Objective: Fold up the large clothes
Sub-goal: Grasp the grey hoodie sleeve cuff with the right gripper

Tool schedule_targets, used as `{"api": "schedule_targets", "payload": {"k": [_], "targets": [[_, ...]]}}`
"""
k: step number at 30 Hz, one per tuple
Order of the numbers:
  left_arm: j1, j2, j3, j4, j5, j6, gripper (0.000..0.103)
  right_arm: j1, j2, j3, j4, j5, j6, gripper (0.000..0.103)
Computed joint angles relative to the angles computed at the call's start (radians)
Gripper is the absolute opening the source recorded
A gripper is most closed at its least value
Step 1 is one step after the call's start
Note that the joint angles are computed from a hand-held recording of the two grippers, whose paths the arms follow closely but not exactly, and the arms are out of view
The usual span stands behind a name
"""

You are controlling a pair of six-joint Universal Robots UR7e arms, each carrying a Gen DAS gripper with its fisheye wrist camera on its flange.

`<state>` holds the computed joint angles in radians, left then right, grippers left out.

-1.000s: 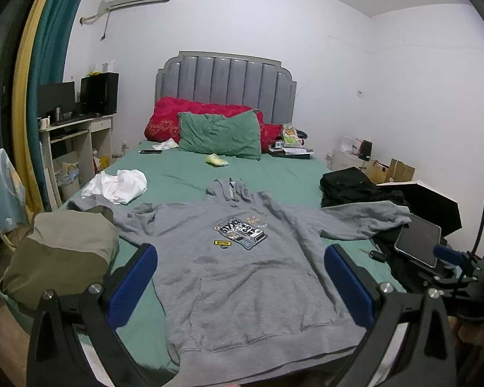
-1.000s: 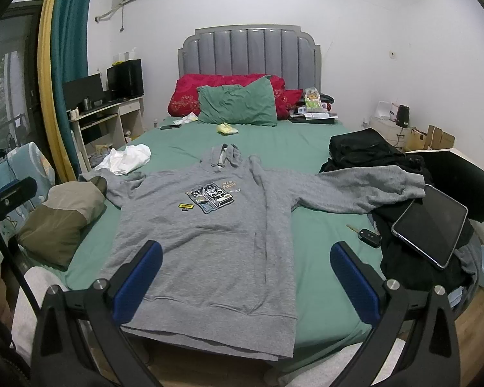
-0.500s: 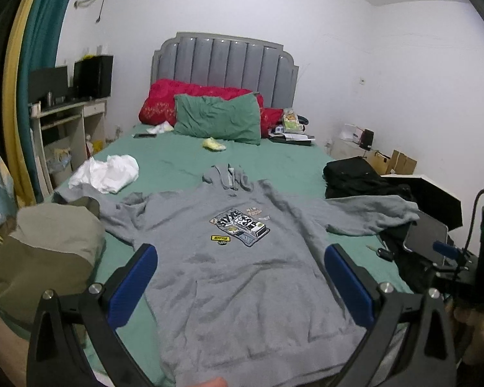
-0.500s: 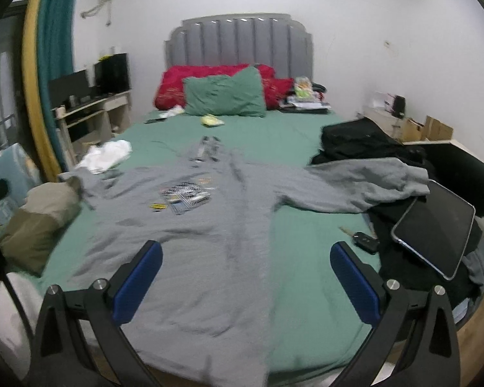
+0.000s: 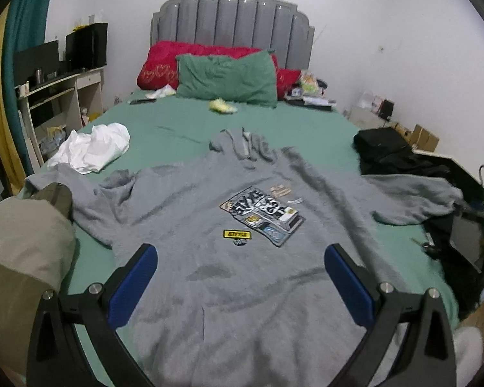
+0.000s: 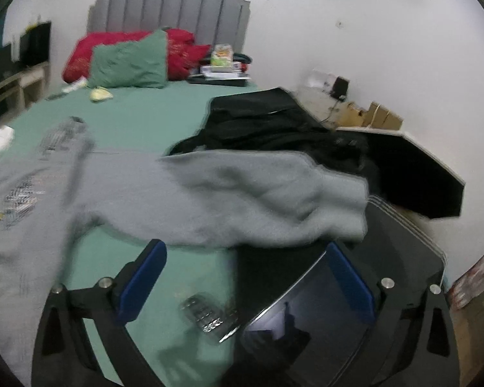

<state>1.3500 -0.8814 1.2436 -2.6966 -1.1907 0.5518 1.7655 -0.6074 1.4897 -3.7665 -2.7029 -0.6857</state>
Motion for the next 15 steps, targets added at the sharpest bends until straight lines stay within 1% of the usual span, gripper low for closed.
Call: {"api": "schedule_targets", "payload": {"k": [2, 4, 6, 7, 8, 9, 10, 11, 12, 14, 15], "targets": [[0.006, 0.053, -0.066, 0.02, 0.014, -0.002, 0.103, -0.047, 0.002, -0.072, -0.017, -0.014, -0.104, 0.099], [0.01, 0.114, -0.147, 0.056, 0.035, -0.012, 0.103, -0.08, -0.011, -0.102, 0.006, -0.015, -0.122, 0.099], [0.014, 0.143, -0.186, 0.072, 0.039, -0.028, 0.103, -0.121, -0.028, -0.128, 0.045, -0.012, -0.128, 0.099], [0.016, 0.163, -0.215, 0.085, 0.041, -0.04, 0.103, -0.13, -0.034, -0.13, 0.073, -0.014, -0.115, 0.099], [0.018, 0.18, -0.24, 0.095, 0.044, -0.046, 0.103, -0.151, -0.061, -0.103, 0.143, 0.015, -0.061, 0.09], [0.019, 0.196, -0.264, 0.109, 0.048, -0.05, 0.103, -0.163, -0.087, -0.075, 0.221, 0.045, -0.007, 0.076], [0.02, 0.212, -0.289, 0.124, 0.048, -0.05, 0.103, -0.173, -0.09, -0.069, 0.263, 0.056, 0.005, 0.053], [0.021, 0.222, -0.306, 0.133, 0.048, -0.045, 0.103, -0.174, -0.076, -0.082, 0.264, 0.04, -0.024, 0.049], [0.022, 0.231, -0.32, 0.132, 0.049, -0.031, 0.103, -0.173, -0.059, -0.096, 0.222, 0.037, -0.083, 0.047], [0.023, 0.248, -0.349, 0.134, 0.05, -0.014, 0.103, -0.167, -0.031, -0.122, 0.185, 0.023, -0.169, 0.021], [0.026, 0.255, -0.364, 0.135, 0.047, -0.007, 0.103, -0.161, -0.026, -0.129, 0.179, 0.021, -0.185, 0.015]]}}
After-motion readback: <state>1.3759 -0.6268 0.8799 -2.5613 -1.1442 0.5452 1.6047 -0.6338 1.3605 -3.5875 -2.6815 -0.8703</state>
